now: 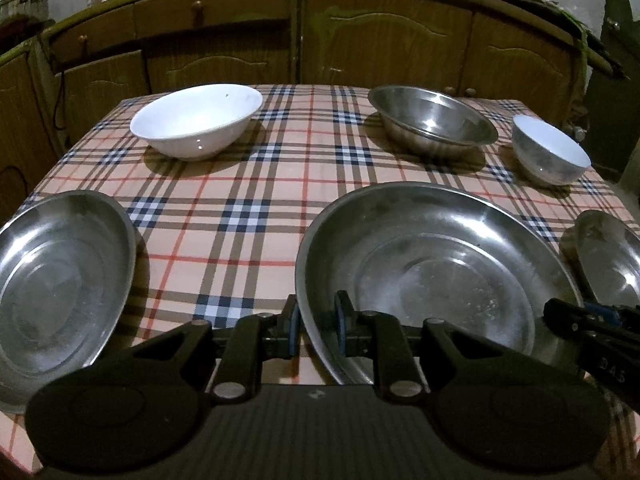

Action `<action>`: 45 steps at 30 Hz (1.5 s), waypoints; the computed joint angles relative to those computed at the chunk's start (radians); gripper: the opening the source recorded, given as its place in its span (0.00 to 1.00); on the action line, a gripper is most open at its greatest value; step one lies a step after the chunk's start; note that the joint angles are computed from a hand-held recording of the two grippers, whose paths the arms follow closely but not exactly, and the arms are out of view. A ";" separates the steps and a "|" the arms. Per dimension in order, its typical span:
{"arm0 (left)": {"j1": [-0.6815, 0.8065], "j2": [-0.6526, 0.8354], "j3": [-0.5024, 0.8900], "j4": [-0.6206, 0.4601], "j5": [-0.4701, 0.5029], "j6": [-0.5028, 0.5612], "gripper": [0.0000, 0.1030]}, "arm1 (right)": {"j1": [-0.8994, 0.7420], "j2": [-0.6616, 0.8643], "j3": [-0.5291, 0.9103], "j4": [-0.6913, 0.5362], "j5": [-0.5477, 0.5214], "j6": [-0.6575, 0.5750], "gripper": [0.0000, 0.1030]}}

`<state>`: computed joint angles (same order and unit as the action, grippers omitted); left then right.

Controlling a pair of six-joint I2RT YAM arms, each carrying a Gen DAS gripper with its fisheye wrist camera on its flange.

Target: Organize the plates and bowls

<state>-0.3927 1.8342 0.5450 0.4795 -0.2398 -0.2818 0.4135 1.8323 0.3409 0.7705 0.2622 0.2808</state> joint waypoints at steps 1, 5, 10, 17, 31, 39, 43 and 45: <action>-0.002 0.001 -0.001 0.001 -0.003 -0.002 0.19 | 0.000 0.002 0.001 0.001 0.000 -0.001 0.25; -0.004 0.010 -0.003 0.005 -0.004 -0.018 0.20 | 0.002 0.001 0.004 -0.009 0.004 -0.002 0.25; -0.014 0.021 0.007 -0.013 -0.017 -0.043 0.21 | 0.004 -0.011 0.016 -0.047 0.018 -0.001 0.25; -0.023 -0.010 0.002 -0.058 -0.060 -0.066 0.39 | -0.012 -0.096 -0.023 -0.055 0.030 -0.016 0.29; -0.130 -0.164 -0.001 -0.147 -0.077 -0.156 0.51 | -0.225 -0.444 -0.182 -0.146 -0.039 -0.075 0.40; -0.297 -0.078 0.113 -0.153 -0.051 -0.148 0.52 | -0.471 -0.519 -0.243 -0.142 -0.173 -0.167 0.53; -0.352 0.003 0.204 -0.172 -0.036 -0.139 0.52 | -0.621 -0.486 -0.257 -0.096 -0.260 -0.213 0.63; -0.363 0.046 0.252 -0.187 -0.018 -0.137 0.52 | -0.696 -0.457 -0.252 -0.083 -0.309 -0.239 0.66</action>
